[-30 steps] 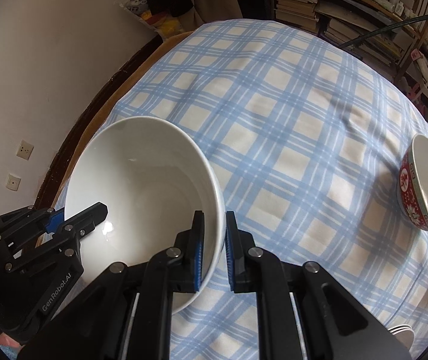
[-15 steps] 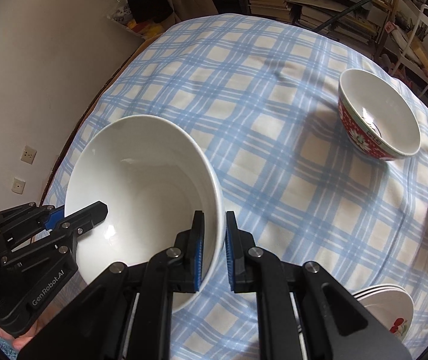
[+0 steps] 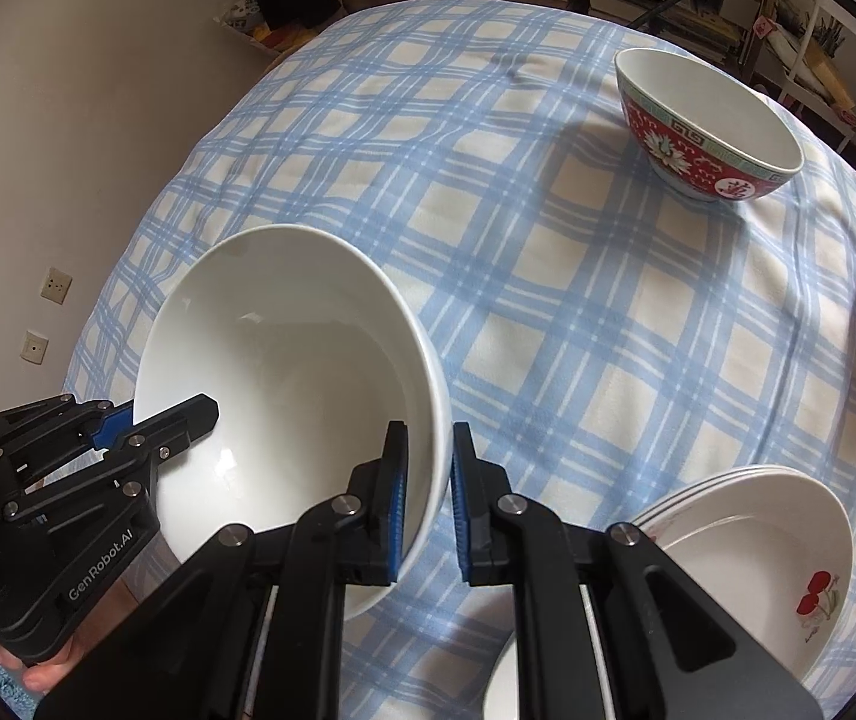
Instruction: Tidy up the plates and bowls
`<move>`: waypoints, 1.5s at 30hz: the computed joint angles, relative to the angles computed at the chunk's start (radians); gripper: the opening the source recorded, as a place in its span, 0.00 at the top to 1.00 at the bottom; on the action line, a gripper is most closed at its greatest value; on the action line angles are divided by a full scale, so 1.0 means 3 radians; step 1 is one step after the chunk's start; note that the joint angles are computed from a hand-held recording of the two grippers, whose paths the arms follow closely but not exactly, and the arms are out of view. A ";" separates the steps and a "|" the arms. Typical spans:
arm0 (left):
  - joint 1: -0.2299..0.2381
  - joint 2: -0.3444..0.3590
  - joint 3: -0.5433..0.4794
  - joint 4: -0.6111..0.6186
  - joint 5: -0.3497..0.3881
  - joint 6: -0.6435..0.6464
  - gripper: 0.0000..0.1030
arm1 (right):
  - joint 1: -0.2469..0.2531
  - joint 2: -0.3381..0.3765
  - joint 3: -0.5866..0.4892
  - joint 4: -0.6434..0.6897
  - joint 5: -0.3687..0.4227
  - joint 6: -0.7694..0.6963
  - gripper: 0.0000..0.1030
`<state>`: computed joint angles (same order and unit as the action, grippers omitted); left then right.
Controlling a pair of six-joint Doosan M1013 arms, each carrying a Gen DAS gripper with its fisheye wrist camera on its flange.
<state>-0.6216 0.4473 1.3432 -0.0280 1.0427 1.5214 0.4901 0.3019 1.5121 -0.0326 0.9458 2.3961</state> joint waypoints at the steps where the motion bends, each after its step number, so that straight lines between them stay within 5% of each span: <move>1: -0.0002 -0.0002 0.0022 -0.0015 -0.0023 -0.0015 0.88 | 0.0011 0.0000 0.0009 -0.0040 -0.0002 0.0036 0.86; 14: -0.0050 -0.0061 0.0136 0.0123 -0.0231 -0.0001 0.88 | 0.0059 -0.0021 0.0082 -0.0226 -0.0048 0.0156 0.86; 32: -0.0004 -0.0057 0.0113 -0.0003 -0.0183 0.0030 0.85 | 0.0057 -0.0029 0.0104 -0.0189 -0.0087 0.0174 0.86; 45: 0.0048 -0.0009 -0.0158 0.0011 0.0116 0.0052 0.75 | 0.0006 -0.0086 0.0063 -0.0204 -0.0001 0.0227 0.81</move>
